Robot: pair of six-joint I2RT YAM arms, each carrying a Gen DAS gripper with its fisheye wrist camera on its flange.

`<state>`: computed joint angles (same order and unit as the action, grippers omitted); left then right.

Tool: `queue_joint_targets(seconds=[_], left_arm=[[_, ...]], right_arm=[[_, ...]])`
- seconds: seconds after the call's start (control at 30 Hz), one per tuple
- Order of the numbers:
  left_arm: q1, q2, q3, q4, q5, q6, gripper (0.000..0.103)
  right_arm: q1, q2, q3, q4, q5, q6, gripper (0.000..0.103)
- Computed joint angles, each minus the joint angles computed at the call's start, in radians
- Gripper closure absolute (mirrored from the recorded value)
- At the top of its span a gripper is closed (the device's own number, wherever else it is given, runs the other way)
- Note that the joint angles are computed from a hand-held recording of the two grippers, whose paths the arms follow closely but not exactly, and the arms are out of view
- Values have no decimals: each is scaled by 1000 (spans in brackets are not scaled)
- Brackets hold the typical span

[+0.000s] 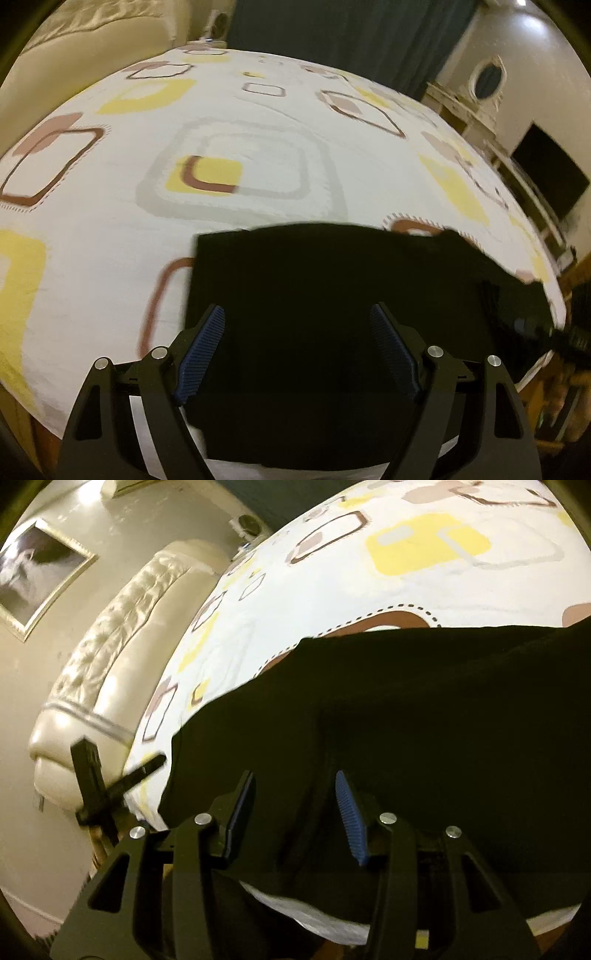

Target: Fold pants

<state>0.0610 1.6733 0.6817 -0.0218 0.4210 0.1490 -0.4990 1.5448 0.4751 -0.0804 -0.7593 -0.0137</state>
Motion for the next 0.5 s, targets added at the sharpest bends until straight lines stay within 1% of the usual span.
queue_joint_targets(seconds=[0.07,0.13,0.27,0.33,0.37,0.43,0.5], left_arm=[[64,16,29,-24,37,11,23],[123,50,68,-60,81,23,23],[233,181,187,-198,202,84,23],[253,238,229,-248,215,112,23],[261,258,244,-264,222,122,23],[275,317,293,-323,263,155,23],[276,341,309,-332,285,167,23]], right_arm=[[-19,-21,-18,-17,-10,-42,58],[-58,-29,-31,-30,-44,-83,58],[-149,-30,-34,-32,-83,-119,57],[-202,-29,-18,-78,-105,-167,57],[-209,-33,-13,-82,-107,-168,57],[-240,-38,-5,-117,-125,-206,56],[-269,-45,-4,-138,-138,-240,55]])
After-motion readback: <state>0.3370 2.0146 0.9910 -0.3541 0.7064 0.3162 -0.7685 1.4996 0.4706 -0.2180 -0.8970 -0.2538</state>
